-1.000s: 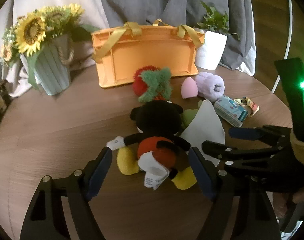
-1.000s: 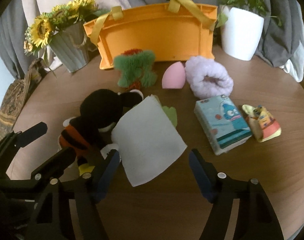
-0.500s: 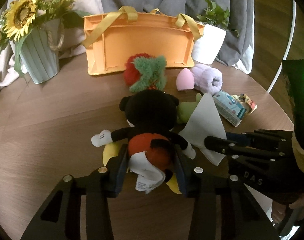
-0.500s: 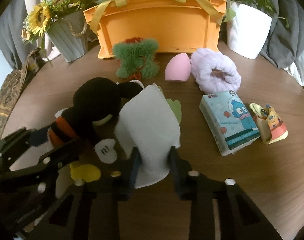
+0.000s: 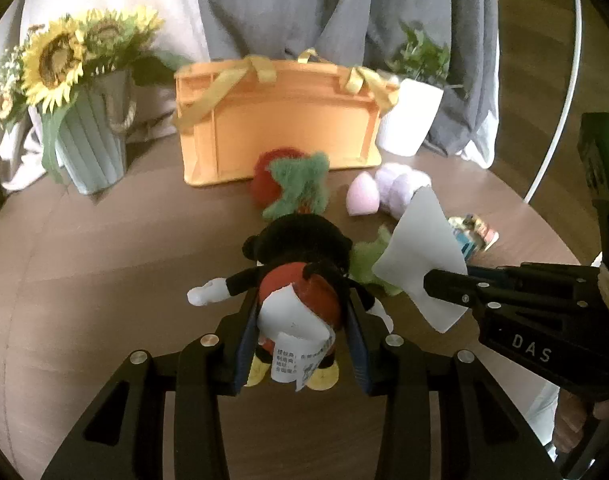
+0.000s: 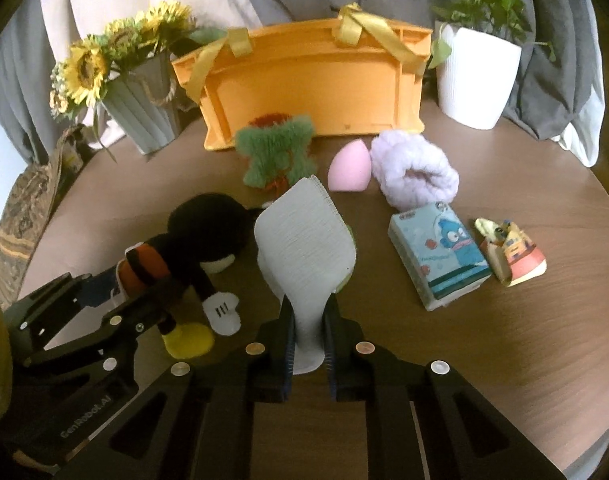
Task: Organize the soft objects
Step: 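Lift the plush and cloth and carry both tools over the orange crate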
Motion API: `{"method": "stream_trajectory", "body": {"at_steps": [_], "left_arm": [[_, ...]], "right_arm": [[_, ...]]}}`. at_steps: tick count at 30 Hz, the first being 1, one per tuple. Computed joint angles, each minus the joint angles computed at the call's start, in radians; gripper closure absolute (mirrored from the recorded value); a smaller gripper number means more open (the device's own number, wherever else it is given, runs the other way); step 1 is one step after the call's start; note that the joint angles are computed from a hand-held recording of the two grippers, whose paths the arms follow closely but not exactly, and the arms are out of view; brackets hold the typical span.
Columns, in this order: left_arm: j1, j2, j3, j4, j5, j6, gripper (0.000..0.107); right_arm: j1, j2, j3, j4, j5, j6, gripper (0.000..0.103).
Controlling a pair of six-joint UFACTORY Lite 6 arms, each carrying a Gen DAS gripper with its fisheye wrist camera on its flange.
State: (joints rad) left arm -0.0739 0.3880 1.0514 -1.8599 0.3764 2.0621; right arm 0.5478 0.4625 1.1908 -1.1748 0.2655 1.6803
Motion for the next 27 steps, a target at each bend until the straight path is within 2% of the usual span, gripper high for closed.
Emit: {"method": "stream_trajectory", "body": {"at_steps": [11, 13, 19, 27], "left_arm": [[0.046, -0.119, 0.004, 0.09, 0.049, -0.102, 0.067], [0.045, -0.138, 0.012, 0.105, 0.048, -0.129, 0.067], [0.032, -0.193, 0.052, 0.137, 0.008, -0.217, 0.067], [-0.003, -0.227, 0.113, 0.068, -0.059, -0.203, 0.067]], "right_arm": [[0.041, -0.094, 0.005, -0.003, 0.082, 0.031, 0.089], [0.047, -0.114, 0.0, -0.051, 0.083, 0.076, 0.089], [0.032, -0.165, 0.024, -0.071, 0.092, 0.042, 0.089], [-0.02, -0.178, 0.111, -0.025, 0.041, -0.114, 0.089]]}}
